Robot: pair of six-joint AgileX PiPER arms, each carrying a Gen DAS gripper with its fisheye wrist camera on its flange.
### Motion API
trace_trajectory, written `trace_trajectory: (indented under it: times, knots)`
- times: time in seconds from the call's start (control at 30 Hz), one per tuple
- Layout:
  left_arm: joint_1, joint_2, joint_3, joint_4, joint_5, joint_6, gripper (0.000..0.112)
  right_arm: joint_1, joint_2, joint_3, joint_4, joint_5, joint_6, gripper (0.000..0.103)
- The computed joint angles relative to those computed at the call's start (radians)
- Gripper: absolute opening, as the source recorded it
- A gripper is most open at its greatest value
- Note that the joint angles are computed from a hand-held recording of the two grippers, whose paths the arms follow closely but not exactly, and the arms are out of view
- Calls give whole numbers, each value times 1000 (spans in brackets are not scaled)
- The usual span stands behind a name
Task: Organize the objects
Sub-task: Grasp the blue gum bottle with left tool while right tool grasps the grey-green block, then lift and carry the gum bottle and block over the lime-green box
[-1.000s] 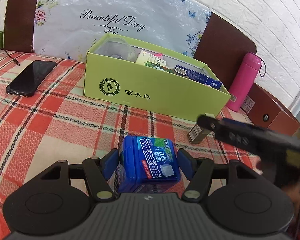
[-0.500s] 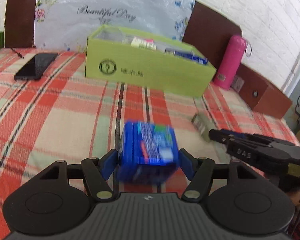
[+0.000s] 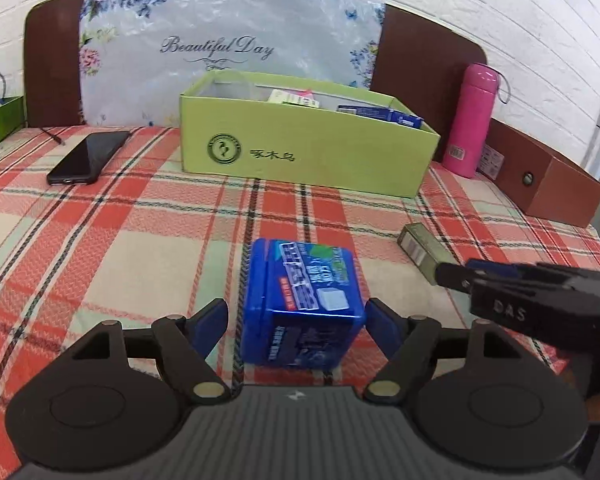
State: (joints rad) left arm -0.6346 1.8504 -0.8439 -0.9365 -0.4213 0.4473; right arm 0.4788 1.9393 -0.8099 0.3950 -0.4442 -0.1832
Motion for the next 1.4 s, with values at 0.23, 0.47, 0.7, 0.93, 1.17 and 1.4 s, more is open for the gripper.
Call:
trace_trajectory:
  times: [0.23,0.47,0.7,0.93,1.17,1.4]
  knots:
    - [-16,22,-18,-87,-30,84,76,-21,40,-86,-6,65,-19,32]
    - [16,32,-25,-7,8,16,72,-32,86,-171,16,123,-62,32]
    - [41,24,-32,47,43,-25,64,-32,87,-186,-3,173,-51,22]
    - [130,-33,-80,238,151,-215,61,-25,5,-157,-131,148,69,22]
    - [192,-57,-183,402,186,-331,61,-31,-37,-233,-142,156,35,22]
    - [229,-13,-365,385,225,-254,61,-48,8,-383,-90,196,-53,22]
